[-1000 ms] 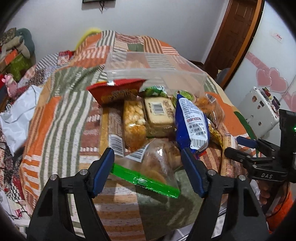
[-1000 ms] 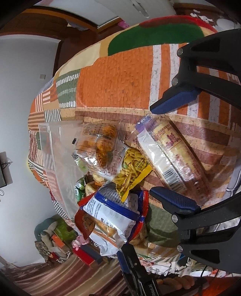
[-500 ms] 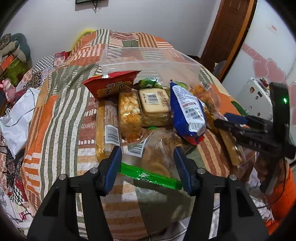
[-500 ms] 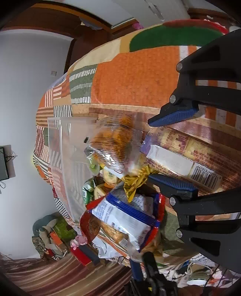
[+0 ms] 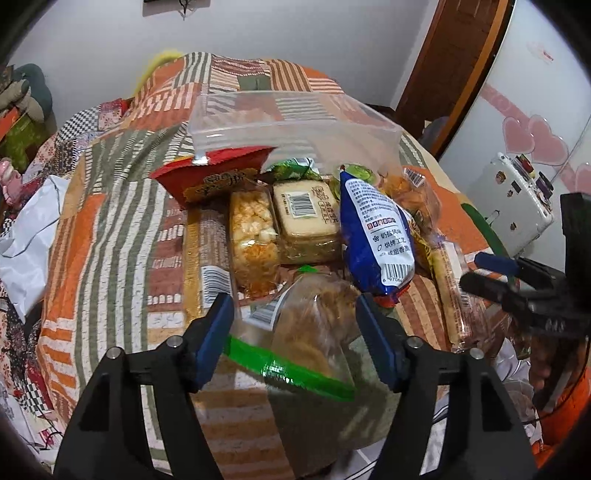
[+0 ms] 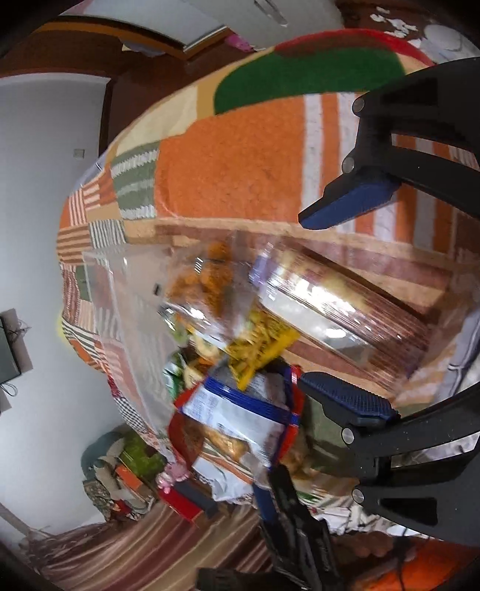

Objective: Organize snacks
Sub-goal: 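Lower the right tool to the wafer roll pack while the left tool lowers to the clear bread bag, then close the right gripper on the wafer roll pack while the left gripper closes on the bread bag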

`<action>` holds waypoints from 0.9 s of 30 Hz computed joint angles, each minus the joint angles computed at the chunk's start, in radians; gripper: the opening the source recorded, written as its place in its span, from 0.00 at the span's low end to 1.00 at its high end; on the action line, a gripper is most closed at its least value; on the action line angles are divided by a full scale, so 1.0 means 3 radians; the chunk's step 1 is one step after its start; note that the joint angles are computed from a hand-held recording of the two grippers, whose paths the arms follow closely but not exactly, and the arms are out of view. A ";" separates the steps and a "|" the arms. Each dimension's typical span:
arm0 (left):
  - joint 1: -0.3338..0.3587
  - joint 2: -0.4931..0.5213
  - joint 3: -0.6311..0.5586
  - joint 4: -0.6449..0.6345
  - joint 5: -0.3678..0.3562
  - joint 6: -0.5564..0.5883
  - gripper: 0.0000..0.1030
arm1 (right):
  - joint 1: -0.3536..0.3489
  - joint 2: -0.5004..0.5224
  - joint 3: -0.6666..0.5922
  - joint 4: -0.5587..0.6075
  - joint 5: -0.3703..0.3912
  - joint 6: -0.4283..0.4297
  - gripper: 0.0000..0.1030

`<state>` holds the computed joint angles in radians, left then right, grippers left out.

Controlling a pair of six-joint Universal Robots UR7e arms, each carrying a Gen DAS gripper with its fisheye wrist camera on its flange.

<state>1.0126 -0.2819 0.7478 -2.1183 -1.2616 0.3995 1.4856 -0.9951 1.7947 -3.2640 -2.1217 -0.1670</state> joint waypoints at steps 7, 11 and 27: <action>-0.0021 0.0009 0.0091 -0.0030 0.0091 0.0065 0.68 | -0.0017 0.0157 -0.0122 0.0083 -0.0038 -0.0064 0.70; -0.0028 -0.0010 0.0164 -0.0038 0.0088 0.0100 0.69 | -0.0024 0.0158 -0.0136 0.0017 -0.0081 -0.0141 0.55; -0.0026 -0.0248 0.0572 -0.0446 0.0002 0.0232 0.45 | -0.0048 0.0026 0.0101 -0.0347 0.0065 -0.0148 0.41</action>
